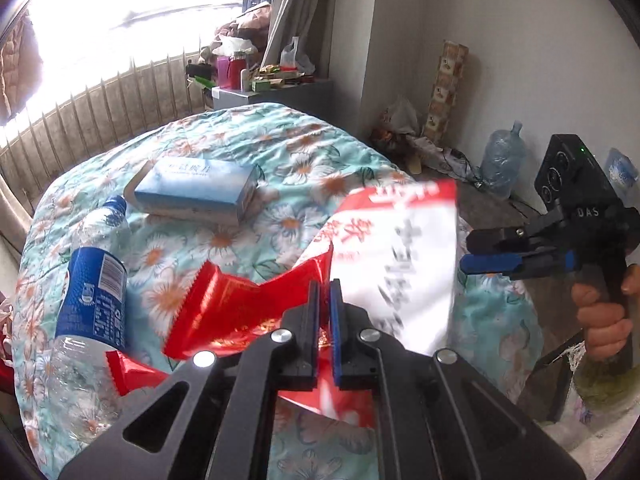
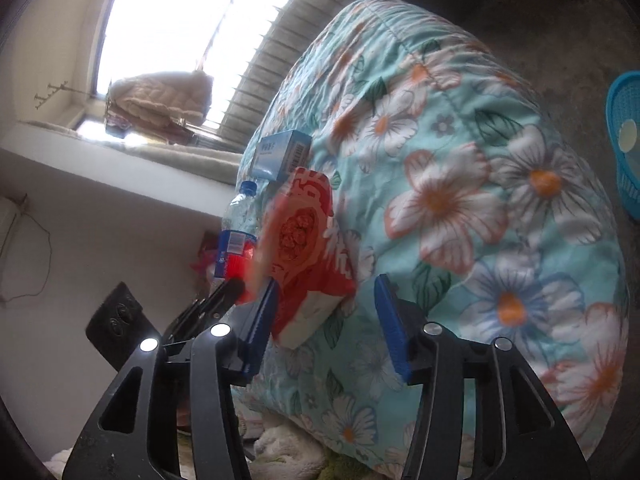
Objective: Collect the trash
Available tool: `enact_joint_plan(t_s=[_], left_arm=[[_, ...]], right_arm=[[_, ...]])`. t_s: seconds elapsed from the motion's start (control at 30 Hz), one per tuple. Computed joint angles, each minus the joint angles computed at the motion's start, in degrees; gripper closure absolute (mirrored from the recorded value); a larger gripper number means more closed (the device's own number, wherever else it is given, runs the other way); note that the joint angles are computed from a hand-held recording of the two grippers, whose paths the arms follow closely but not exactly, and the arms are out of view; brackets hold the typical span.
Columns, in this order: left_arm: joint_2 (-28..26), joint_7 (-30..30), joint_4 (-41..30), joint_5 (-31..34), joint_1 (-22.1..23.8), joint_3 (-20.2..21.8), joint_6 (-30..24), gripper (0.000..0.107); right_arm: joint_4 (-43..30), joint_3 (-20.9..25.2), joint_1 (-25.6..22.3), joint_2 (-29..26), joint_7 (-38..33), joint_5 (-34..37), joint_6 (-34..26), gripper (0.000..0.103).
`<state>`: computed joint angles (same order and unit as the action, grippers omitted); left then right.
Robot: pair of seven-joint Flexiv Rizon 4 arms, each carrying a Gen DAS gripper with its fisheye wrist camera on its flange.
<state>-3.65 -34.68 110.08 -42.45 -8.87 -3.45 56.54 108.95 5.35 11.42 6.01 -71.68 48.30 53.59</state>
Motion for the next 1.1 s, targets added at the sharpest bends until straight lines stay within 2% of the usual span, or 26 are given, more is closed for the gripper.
enact_joint_plan(t_s=[0.1,0.2,0.23,0.3,0.4,0.43,0.73,0.87,0.97,1.07,1.1], left_arm=[[-0.7,-1.3,-0.5,1.6,0.3,0.2,-0.3,0.103],[-1.0,-2.2,-0.8,2.9,0.5,0.2,-0.7,0.102],[-1.0,-2.3,-0.8,3.2,0.6,0.1,-0.7,0.102],[-1.4,-2.4,-1.2,3.7,0.7,0.0,-0.7,0.102],[-1.7,-2.7,-1.3,4.3,0.9,0.0,-0.4,0.102],[-1.8,-2.8,-1.3,4.6,0.9,-0.1,-0.3,0.102],[-2.7,-3.8,-1.5,5.8,1.1,-0.4,-0.3,0.102],[-2.6,-3.8,-1.2,5.1,1.3,-0.4,-0.4,0.102],[-2.5,-3.4,-1.0,5.0,1.3,-0.4,0.1,0.102],[-2.4,-3.8,-1.0,5.2,1.3,-0.4,0.3,0.102],[-2.2,-3.5,-1.0,4.6,1.3,-0.4,0.3,0.102]], right_arm=[[-0.1,-0.9,0.2,-0.3,-1.5,5.4,-3.0,0.048],[-1.3,-1.6,-0.1,-1.7,-6.1,14.0,-5.3,0.037],[-1.6,-1.4,-0.4,-2.1,-6.8,15.6,-5.2,0.037],[-2.7,-1.2,-0.9,-2.7,-9.4,18.9,-5.2,0.028],[-5.1,-1.5,-2.3,-4.7,-15.4,27.9,-8.1,0.022],[-5.5,-1.3,-2.7,-5.2,-15.4,28.7,-8.8,0.022],[-10.6,2.6,-2.3,-10.1,-8.5,20.2,-4.8,0.021],[-11.9,3.7,-2.5,-11.9,-5.4,17.2,-2.8,0.037],[-11.8,4.4,-3.2,-12.6,-4.1,17.6,-1.5,0.049],[-11.3,4.9,-3.8,-12.9,-3.3,17.8,-0.2,0.069],[-11.1,5.0,-4.3,-12.9,-3.4,18.7,-0.4,0.071]])
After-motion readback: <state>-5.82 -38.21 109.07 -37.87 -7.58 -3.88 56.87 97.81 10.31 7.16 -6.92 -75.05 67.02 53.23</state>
